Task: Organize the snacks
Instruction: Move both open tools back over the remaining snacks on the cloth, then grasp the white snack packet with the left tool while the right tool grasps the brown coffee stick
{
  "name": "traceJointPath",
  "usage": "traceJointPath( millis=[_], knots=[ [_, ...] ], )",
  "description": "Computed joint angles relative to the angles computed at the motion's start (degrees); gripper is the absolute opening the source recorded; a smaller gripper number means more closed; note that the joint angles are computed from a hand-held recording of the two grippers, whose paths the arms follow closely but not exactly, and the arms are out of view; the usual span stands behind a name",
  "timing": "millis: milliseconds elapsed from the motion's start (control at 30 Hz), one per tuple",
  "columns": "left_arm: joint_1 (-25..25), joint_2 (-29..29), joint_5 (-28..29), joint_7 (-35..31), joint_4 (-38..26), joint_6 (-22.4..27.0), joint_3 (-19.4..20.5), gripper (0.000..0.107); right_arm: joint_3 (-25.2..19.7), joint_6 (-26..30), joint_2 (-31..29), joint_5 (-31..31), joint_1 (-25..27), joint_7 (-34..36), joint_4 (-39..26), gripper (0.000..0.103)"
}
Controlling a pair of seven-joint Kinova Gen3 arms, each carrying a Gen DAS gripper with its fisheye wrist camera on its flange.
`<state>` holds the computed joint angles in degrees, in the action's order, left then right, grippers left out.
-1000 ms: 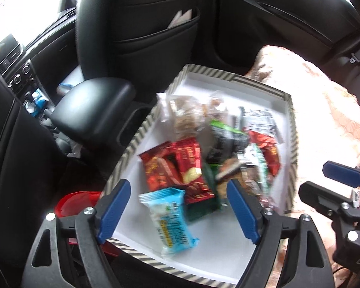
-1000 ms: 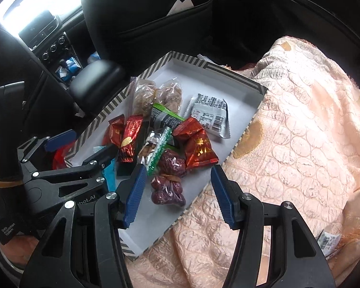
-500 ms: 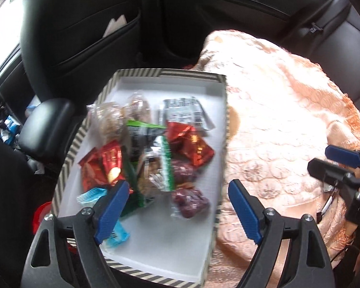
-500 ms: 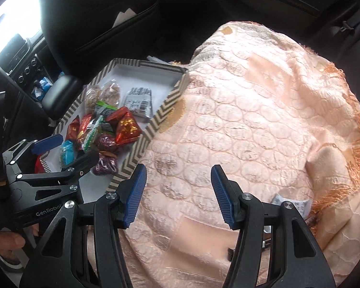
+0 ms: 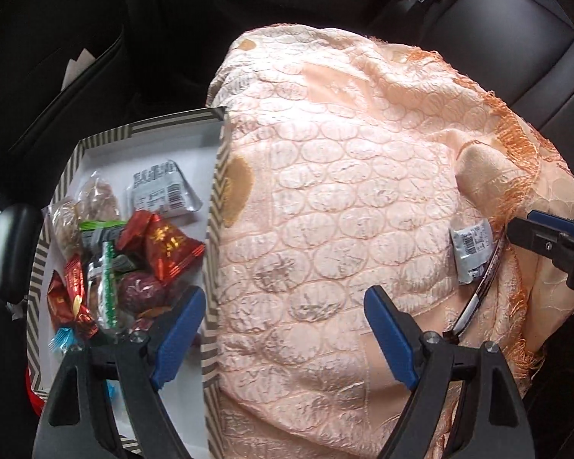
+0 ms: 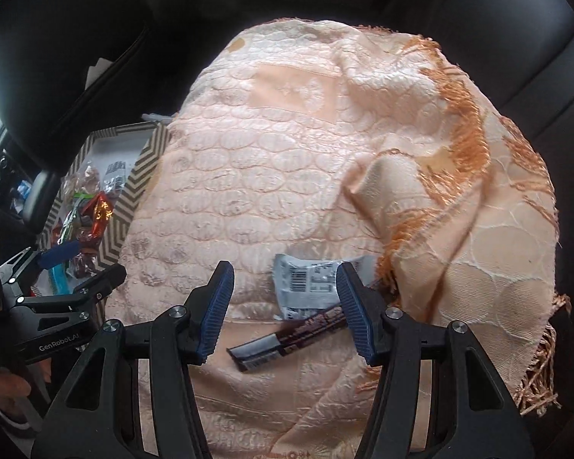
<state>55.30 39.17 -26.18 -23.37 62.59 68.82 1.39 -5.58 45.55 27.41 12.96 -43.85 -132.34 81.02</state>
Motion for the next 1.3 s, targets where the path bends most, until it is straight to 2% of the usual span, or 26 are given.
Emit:
traceJointPath(
  millis=[200,333,433,533,700,933,1033,1067,1100,1167,1200,1267,1300],
  knots=[
    [-1.34,4.74,2.89,-8.46,-7.92,0.11,2.04,0.087,0.41,-2.89,-2.75,-1.99,2.47,-3.73,4.7,0.056],
    [-1.7,8.17,5.51,-13.74,-13.72,1.42,1.76,0.087,-0.18,-4.47,-3.68,-3.41,4.15,-4.67,6.47,0.056],
    [-1.16,9.67,6.69,-15.52,-16.3,2.47,0.65,0.087,-2.76,-5.41,-3.4,-8.6,7.69,-2.04,7.26,0.056],
    [-1.14,8.84,7.64,-15.53,-14.46,1.53,-0.13,0.087,-3.01,-3.5,-2.24,-10.92,8.14,-1.58,6.52,0.056],
    [-1.27,5.72,7.0,-12.72,-8.18,-0.25,-1.35,0.087,-5.76,-4.83,-0.31,-18.62,11.26,2.86,7.04,0.056],
    [-2.15,3.56,5.94,-9.44,-3.62,-1.95,-0.61,0.087,-4.01,-4.89,1.74,-19.9,9.2,-0.07,7.4,0.056],
    [-2.06,3.96,5.54,-9.44,-4.16,-1.66,-0.22,0.087,-4.36,-8.05,2.25,-20.72,9.76,-0.03,8.56,0.055],
    [-2.01,4.29,5.45,-9.68,-4.76,-1.33,-0.09,0.087,-3.99,-8.32,2.45,-19.94,9.17,-0.02,8.33,0.051],
    [-1.99,4.5,5.4,-10.0,-5.16,-1.13,0.02,0.087,-3.4,-7.65,2.8,-18.63,8.28,0.01,7.49,0.039],
    [-1.8,4.85,5.11,-10.77,-5.93,-1.01,0.06,0.087,-3.2,-7.31,2.62,-17.18,7.48,0.51,7.35,0.035],
    [-1.75,5.0,4.95,-11.14,-6.28,-1.06,0.01,0.087,-2.82,-7.47,2.03,-16.33,6.85,0.3,7.8,0.027],
    [-1.96,5.37,4.81,-12.73,-7.04,-1.69,0.24,0.087,-1.47,-6.12,1.15,-13.16,4.79,-0.33,7.72,0.02],
    [-2.24,5.54,4.87,-14.23,-7.43,-2.33,0.59,0.087,-1.44,-6.05,0.83,-12.4,4.7,-0.21,7.98,0.012]
  ],
)
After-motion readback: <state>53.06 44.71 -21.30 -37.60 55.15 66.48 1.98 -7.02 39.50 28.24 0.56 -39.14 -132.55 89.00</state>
